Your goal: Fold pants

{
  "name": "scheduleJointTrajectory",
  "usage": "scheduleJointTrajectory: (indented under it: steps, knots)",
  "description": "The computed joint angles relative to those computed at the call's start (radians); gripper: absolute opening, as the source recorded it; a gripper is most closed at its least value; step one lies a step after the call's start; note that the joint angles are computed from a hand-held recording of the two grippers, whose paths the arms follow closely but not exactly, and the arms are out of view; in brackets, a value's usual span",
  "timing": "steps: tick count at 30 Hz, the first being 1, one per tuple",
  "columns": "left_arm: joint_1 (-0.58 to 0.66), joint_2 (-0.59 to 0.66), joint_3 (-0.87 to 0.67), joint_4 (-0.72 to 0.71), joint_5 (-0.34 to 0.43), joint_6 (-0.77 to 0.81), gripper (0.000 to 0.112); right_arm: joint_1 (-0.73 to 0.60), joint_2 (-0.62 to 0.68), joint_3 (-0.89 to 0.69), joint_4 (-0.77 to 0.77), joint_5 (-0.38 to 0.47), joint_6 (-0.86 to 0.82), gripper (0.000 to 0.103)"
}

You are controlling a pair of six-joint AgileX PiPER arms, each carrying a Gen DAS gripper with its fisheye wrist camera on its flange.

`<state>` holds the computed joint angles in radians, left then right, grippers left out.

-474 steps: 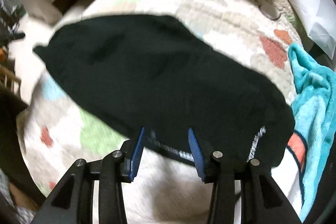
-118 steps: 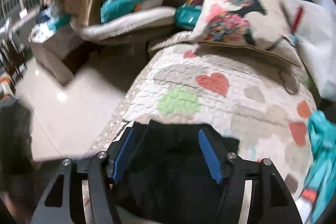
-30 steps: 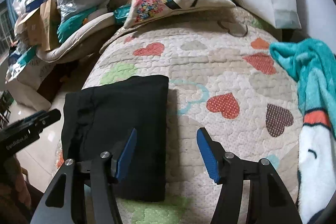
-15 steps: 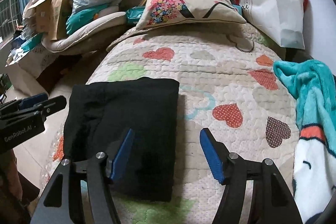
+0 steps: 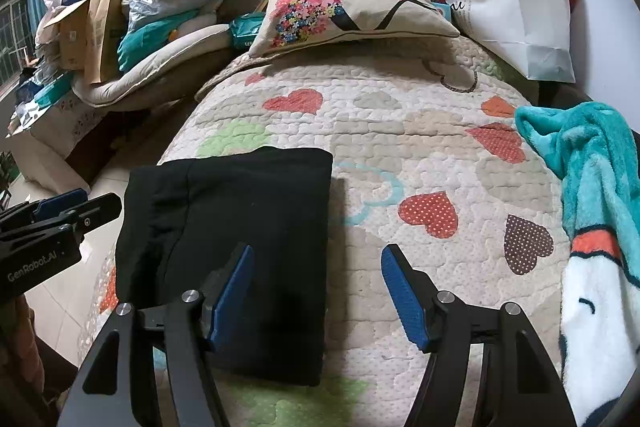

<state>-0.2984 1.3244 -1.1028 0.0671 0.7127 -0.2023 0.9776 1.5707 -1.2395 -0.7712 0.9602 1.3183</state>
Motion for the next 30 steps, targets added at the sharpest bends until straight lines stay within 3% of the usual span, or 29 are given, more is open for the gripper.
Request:
scheduleJointTrajectory:
  steps: [30]
  knots:
    - [0.02, 0.027, -0.011, -0.041, 0.027, 0.036, 0.056, -0.013, 0.003, 0.014, 0.024, -0.022, 0.012, 0.074]
